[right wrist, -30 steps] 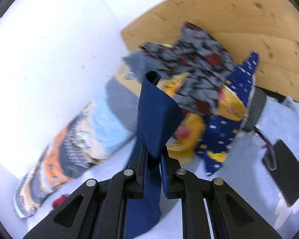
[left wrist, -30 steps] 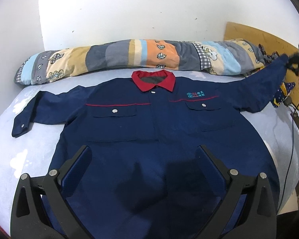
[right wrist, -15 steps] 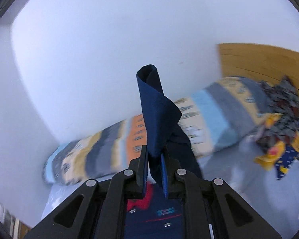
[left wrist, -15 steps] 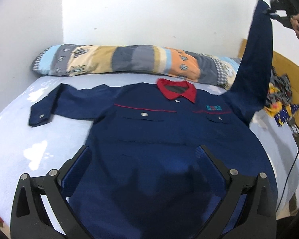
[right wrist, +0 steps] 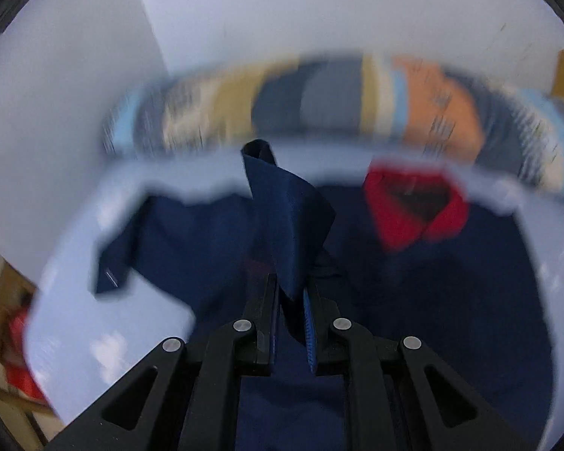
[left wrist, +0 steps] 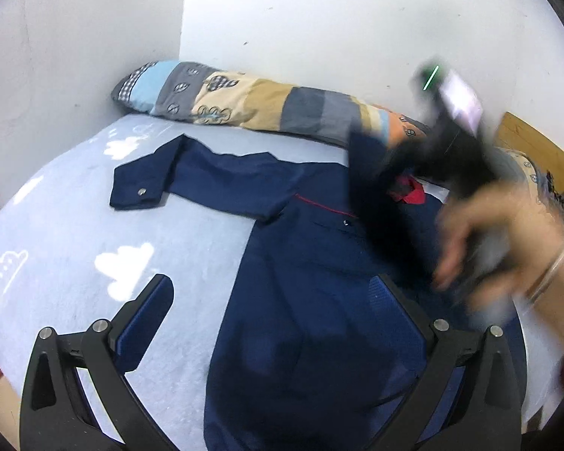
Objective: Fold large clothes
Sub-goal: 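Lift the cuff with the right tool and carry it across the shirt body, then lay the sleeve on the shirt body and open the right tool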
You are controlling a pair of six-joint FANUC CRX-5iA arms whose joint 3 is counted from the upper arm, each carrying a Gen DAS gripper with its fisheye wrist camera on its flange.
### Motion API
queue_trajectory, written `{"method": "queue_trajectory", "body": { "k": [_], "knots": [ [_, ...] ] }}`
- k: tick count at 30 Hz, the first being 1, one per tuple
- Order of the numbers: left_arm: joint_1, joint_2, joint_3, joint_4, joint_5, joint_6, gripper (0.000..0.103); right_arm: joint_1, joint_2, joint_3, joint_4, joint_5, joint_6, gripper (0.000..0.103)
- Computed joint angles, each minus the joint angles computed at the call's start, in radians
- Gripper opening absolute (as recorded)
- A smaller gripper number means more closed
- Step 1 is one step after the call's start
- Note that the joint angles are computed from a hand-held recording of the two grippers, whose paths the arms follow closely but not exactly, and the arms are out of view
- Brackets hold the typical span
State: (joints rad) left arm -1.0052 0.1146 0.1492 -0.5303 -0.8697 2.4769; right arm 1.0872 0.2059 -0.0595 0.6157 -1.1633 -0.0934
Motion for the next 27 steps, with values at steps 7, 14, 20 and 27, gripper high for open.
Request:
{"method": "queue_trajectory", "body": {
  "k": [7,14,20,27],
  "knots": [
    [0.015,-0.024,-0.020,-0.027,-0.021,0.042,0.103,0.006,0.077,0.002,-0.147,0.100,0.131,0.041],
    [0.070,-0.035,-0.044,0.009,-0.047,0.126,0.103,0.042,-0.097,-0.174,0.081,0.187,-0.083,0.065],
    [0.088,-0.020,-0.038,0.034,-0.068,0.131,0.103,0.039,0.069,-0.027,-0.155,0.124,0.106,0.040],
    [0.181,-0.038,-0.088,0.143,-0.021,0.065,0.103,0.206,-0.111,-0.201,0.031,0.223,-0.214,0.043]
  ]
}}
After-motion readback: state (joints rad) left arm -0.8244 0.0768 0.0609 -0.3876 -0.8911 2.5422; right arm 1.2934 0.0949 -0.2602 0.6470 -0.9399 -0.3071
